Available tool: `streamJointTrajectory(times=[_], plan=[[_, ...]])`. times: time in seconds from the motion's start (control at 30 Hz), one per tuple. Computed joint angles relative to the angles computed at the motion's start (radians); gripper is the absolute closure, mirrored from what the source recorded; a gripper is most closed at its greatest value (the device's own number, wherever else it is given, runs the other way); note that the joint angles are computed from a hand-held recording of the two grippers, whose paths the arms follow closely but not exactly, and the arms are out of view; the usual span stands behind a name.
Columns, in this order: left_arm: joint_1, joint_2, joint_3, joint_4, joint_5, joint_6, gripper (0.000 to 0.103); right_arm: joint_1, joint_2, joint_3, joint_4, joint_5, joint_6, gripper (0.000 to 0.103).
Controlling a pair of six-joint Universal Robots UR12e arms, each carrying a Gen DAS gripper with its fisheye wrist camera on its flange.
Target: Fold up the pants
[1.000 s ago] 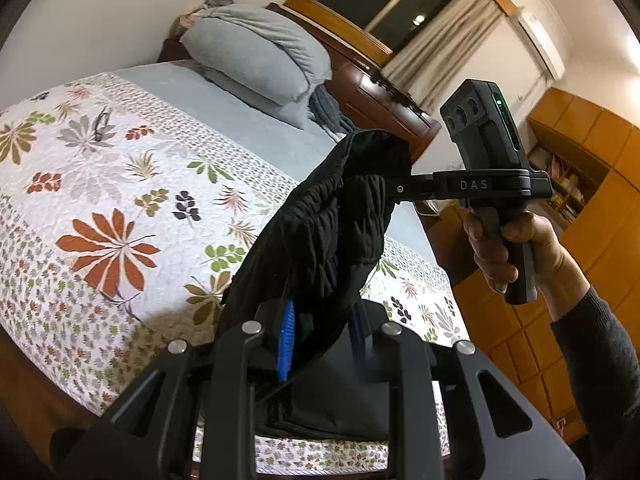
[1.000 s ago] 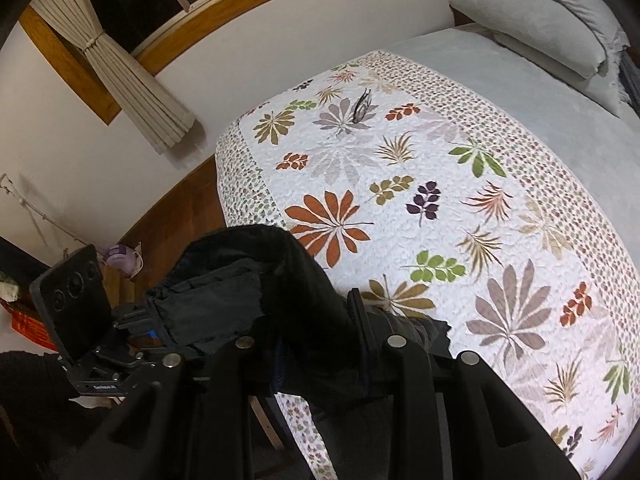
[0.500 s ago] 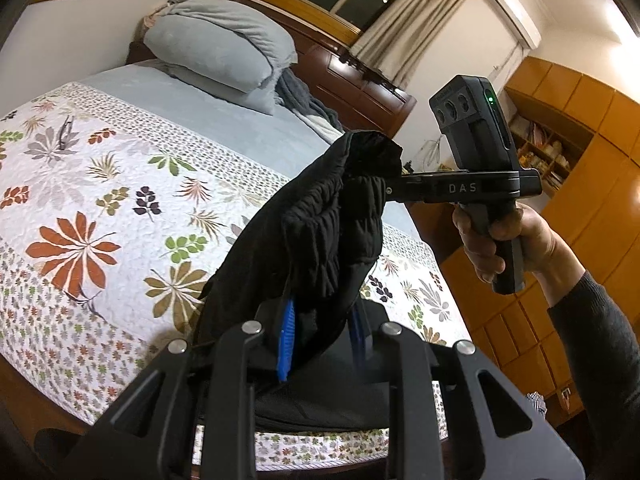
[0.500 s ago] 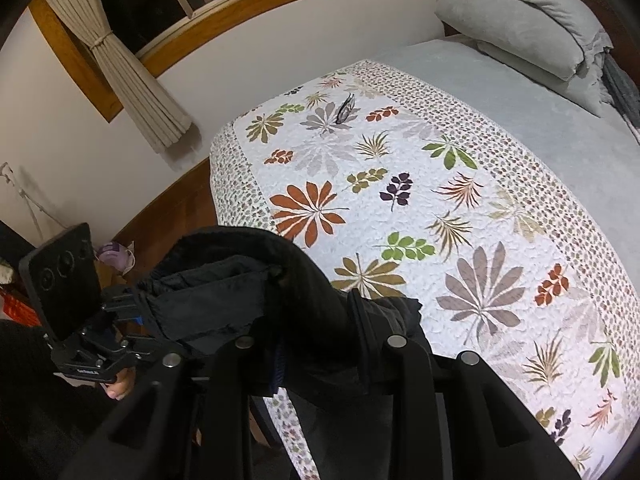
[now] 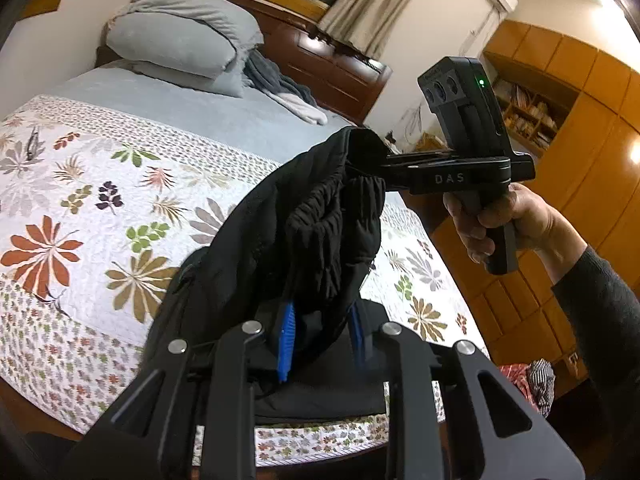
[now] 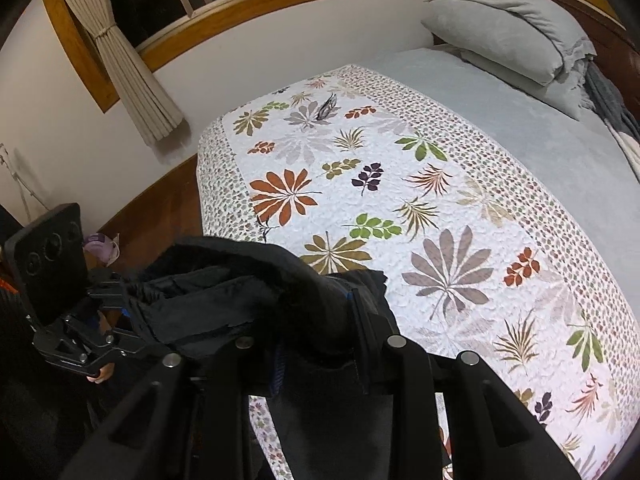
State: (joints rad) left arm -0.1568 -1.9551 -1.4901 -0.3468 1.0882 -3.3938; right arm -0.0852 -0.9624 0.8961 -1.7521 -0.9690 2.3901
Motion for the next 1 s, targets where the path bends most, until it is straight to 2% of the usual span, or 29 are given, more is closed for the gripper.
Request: streamJointTrajectory(times=[0.43, 0.83, 1.0], plan=[[-0.063, -0.046, 0.046, -0.093, 0.002, 0.078, 0.082, -0.061, -0.056, 0.166, -0.113, 0.032, -0.034, 0.076], [-0.115, -0.100, 0.087, -0.207, 0.002, 0.159, 0.082, -0.118, -0.089, 0.290, -0.164, 0.031, -0.047, 0.078], [-0.134, -0.120, 0.106, -0.251, 0.029, 0.190, 0.082, -0.137, -0.091, 0.329, -0.179, 0.034, -0.066, 0.078]])
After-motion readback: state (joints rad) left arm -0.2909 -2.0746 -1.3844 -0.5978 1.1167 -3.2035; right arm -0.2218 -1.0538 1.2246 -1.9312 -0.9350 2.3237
